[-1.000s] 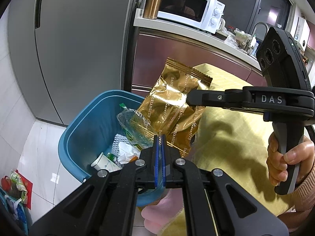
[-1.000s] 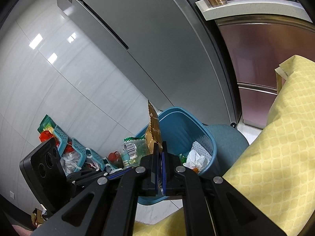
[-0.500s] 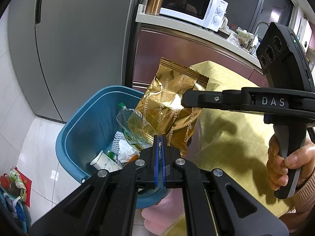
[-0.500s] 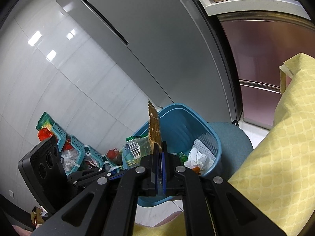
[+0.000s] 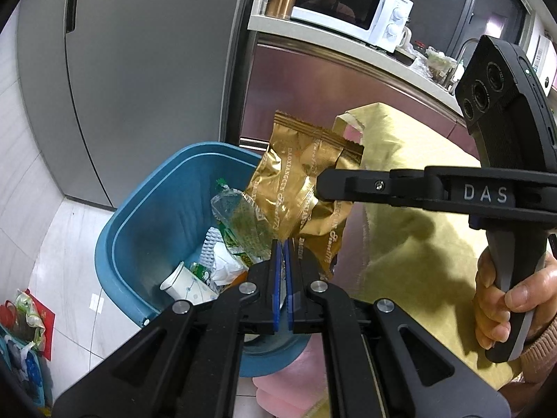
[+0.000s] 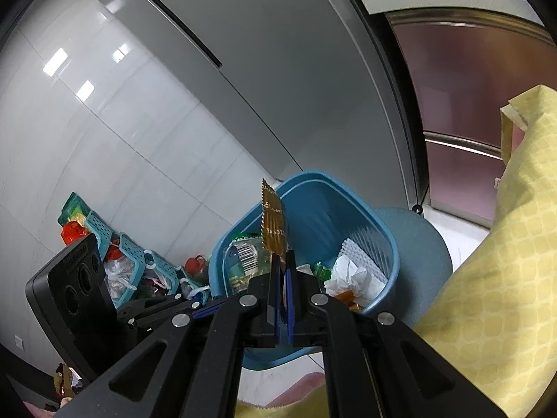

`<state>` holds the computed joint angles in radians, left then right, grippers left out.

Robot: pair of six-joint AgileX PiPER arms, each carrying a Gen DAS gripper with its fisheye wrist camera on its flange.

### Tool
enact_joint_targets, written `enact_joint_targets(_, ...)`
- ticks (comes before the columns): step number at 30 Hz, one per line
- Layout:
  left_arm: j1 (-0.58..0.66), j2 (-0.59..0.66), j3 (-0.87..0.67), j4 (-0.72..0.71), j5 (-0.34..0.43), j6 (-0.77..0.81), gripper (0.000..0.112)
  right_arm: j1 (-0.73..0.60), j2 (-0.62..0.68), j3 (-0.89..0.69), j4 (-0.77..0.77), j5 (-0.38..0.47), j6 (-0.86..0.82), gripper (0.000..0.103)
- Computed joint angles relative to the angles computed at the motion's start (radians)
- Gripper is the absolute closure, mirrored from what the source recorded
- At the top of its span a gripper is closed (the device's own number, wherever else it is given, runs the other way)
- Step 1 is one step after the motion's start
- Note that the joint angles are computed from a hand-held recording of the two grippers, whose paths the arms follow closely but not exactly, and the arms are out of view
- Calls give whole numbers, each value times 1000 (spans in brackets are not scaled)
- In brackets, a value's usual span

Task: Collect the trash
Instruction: 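Open both tools to drop the wrapper and gold bag into the bin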

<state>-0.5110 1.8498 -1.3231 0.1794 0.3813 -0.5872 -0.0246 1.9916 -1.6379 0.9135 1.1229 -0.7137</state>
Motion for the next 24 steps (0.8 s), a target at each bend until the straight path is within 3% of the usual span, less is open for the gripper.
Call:
enact_joint_targets(7, 20, 54, -30, -86, 1, 64, 109, 21, 24, -30, -49, 6, 45, 95)
enact_joint_targets(10, 33, 90, -52, -127, 6, 94, 109, 26, 29, -38, -69, 7, 63, 82)
enact_joint_targets(17, 58, 124, -46, -234, -15, 161, 102, 7, 9, -9, -60, -2, 48, 80)
enact_joint_targets(19, 56, 104, -17, -229, -37, 154, 97, -9, -10, 13, -48, -5, 30, 80)
enact_joint_targets(24, 22, 24, 51, -55, -91, -2, 76, -69, -109, 110, -8, -12, -54, 62)
